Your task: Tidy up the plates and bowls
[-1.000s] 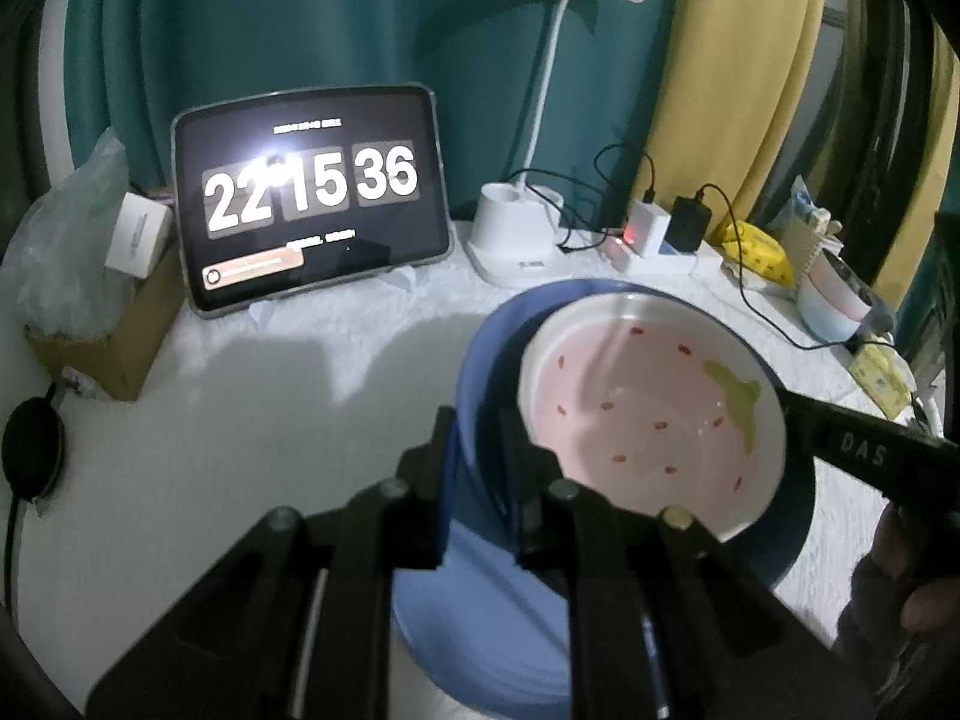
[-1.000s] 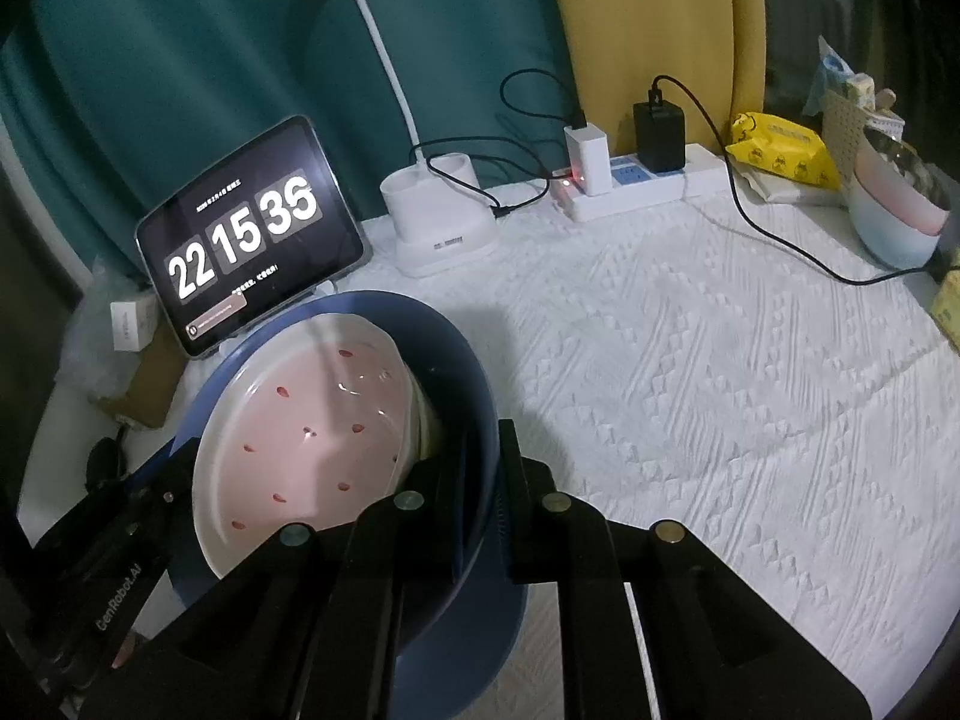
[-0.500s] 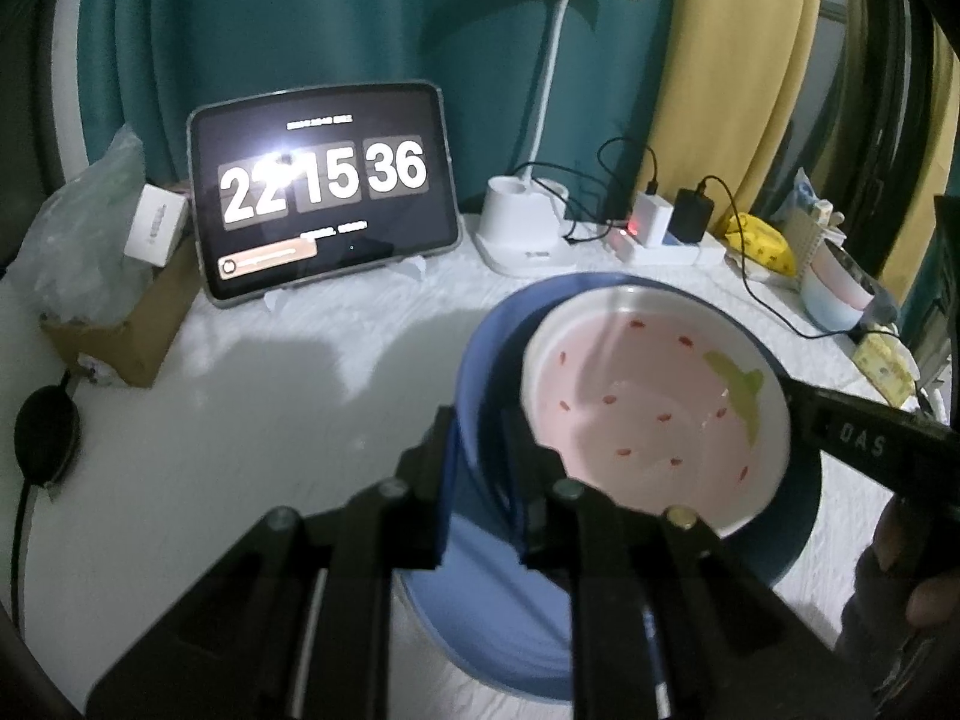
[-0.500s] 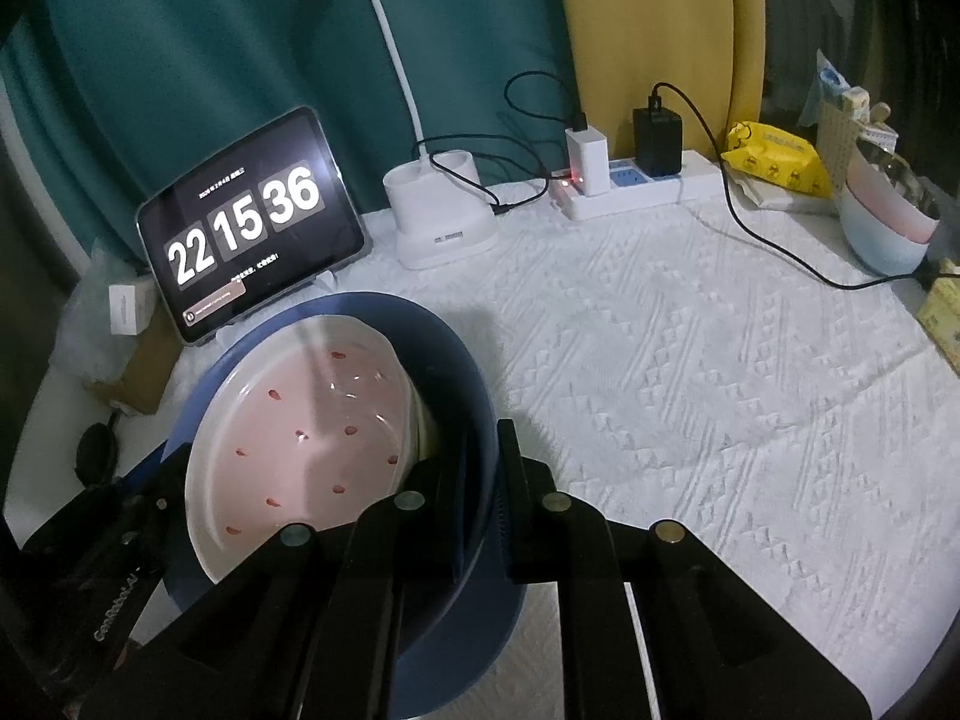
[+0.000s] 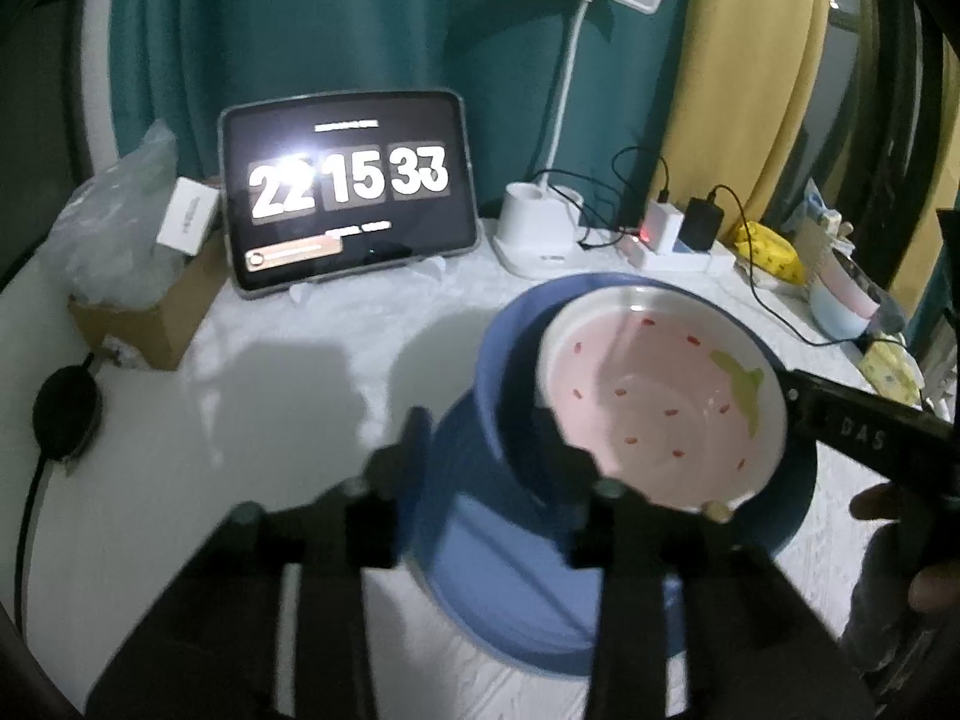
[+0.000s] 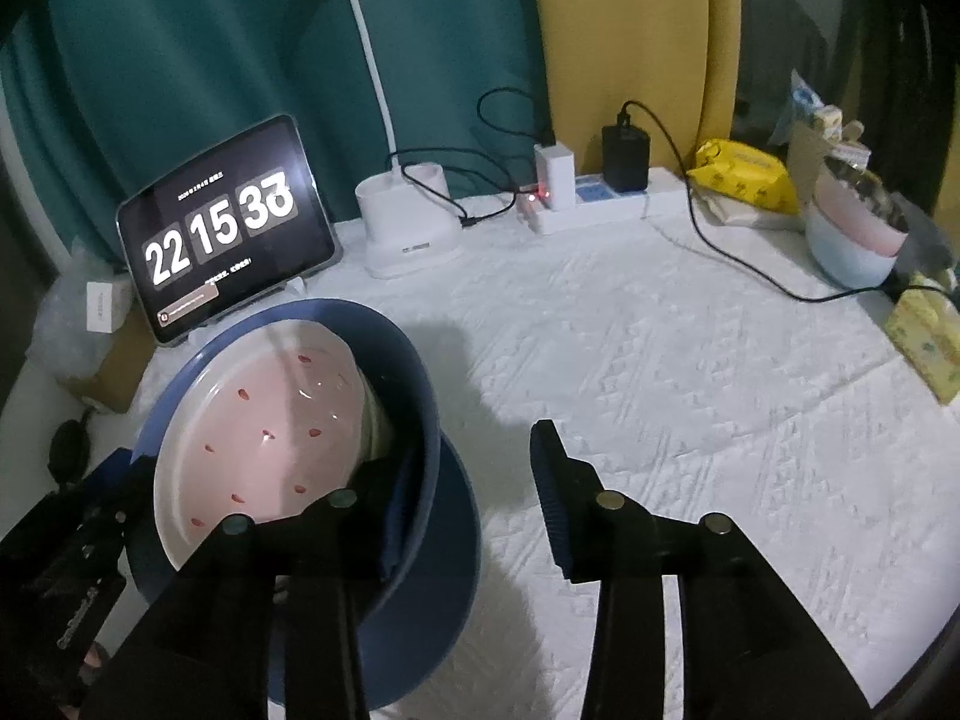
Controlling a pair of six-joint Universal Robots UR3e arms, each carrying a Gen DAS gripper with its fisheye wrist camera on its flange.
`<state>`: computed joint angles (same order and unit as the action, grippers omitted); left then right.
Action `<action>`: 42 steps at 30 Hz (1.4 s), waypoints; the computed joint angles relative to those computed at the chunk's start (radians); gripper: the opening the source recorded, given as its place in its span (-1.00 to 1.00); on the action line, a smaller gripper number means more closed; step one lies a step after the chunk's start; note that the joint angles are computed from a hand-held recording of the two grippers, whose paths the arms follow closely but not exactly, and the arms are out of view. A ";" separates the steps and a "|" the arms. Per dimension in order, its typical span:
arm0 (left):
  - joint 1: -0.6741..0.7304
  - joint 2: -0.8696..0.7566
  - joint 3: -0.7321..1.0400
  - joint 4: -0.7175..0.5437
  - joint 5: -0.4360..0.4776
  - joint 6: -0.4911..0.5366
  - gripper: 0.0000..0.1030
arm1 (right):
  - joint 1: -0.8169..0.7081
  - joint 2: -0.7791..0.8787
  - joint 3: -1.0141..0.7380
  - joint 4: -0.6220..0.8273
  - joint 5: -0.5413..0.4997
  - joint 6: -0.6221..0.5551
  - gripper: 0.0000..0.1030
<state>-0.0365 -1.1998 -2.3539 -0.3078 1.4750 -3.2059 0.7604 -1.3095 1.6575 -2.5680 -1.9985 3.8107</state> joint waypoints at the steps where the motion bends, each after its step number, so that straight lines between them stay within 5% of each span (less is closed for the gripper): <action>1: 0.010 0.020 -0.013 -0.002 -0.009 -0.001 -0.10 | 0.005 -0.008 0.008 -0.006 -0.008 0.002 -0.20; 17: -0.020 0.238 -0.083 -0.089 -0.008 -0.011 -0.06 | 0.103 -0.108 0.079 0.020 -0.122 0.060 -0.05; 24: -0.081 0.315 -0.099 -0.110 0.019 -0.051 0.32 | 0.153 -0.172 0.132 0.047 -0.187 0.106 -0.05; 42: -0.437 0.405 -0.078 -0.096 0.329 -0.197 0.67 | 0.374 -0.282 0.160 0.214 -0.433 0.287 -0.04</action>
<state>-0.4733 -0.7952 -2.4320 -0.4042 1.8036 -3.4030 1.1347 -1.5915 1.8179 -2.3538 -2.4319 4.0977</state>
